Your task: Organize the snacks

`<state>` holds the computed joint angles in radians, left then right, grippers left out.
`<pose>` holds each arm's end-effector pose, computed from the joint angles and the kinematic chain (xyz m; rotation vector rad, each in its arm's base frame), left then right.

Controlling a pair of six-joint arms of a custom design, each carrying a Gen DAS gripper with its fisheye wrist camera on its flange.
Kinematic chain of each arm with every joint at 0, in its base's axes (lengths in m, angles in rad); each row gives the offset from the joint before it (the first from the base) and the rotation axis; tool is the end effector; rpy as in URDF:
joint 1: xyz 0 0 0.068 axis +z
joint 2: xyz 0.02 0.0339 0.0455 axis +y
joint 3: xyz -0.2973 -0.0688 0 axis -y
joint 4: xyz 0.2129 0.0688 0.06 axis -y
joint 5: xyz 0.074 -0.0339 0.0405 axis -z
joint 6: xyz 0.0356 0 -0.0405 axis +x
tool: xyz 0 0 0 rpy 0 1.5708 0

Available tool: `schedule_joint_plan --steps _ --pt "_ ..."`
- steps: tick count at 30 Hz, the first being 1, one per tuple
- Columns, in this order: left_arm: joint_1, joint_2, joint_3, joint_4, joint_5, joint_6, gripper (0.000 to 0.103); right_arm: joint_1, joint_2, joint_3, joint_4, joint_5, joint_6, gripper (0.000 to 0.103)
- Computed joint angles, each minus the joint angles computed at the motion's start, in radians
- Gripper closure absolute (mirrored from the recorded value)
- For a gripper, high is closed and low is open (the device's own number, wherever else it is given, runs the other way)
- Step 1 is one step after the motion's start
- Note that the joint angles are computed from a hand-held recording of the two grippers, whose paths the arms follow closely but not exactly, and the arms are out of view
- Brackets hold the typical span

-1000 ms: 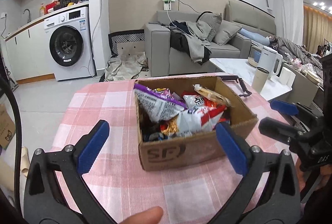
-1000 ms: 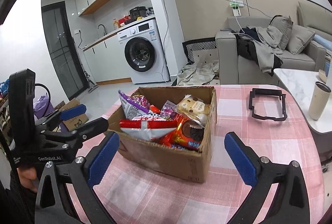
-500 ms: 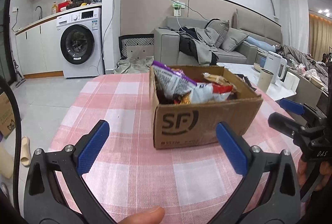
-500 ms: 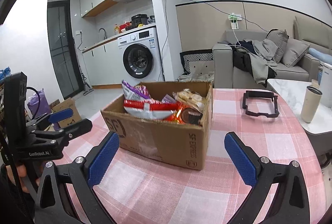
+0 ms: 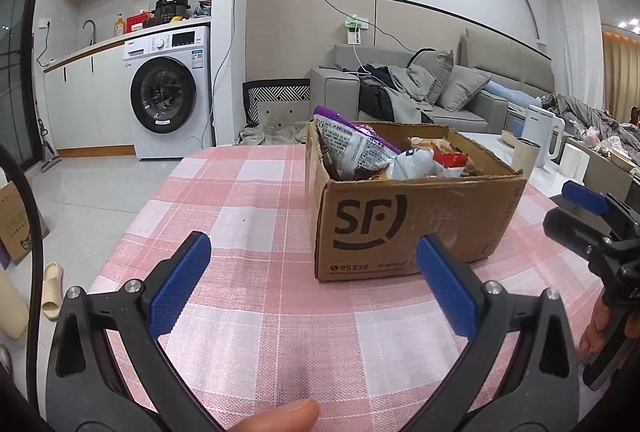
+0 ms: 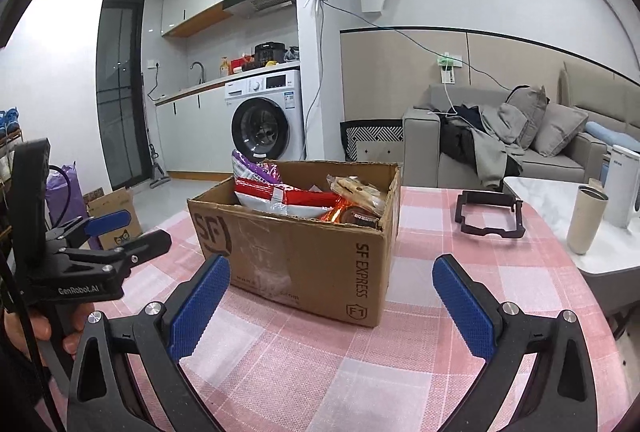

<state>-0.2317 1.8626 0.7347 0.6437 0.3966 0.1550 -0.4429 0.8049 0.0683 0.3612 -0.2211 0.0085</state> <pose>0.3331 -0.0927 0.1819 0.6317 1.9445 -0.4545 0.1055 -0.0414 0.1893 0.2900 1.9155 -0.0740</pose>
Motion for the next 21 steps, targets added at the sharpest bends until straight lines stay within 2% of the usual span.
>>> schedule_joint_plan --steps 8,14,21 --pt "0.000 0.015 -0.013 0.049 0.004 -0.016 0.001 -0.029 -0.008 -0.006 0.010 -0.026 -0.001 0.000" --pt "0.003 0.011 -0.013 0.040 0.009 -0.008 0.001 0.005 -0.013 -0.014 0.020 0.007 -0.006 0.000" --pt "0.008 0.010 -0.017 0.040 0.012 -0.009 0.001 -0.017 -0.012 -0.010 0.011 -0.019 0.003 0.000"
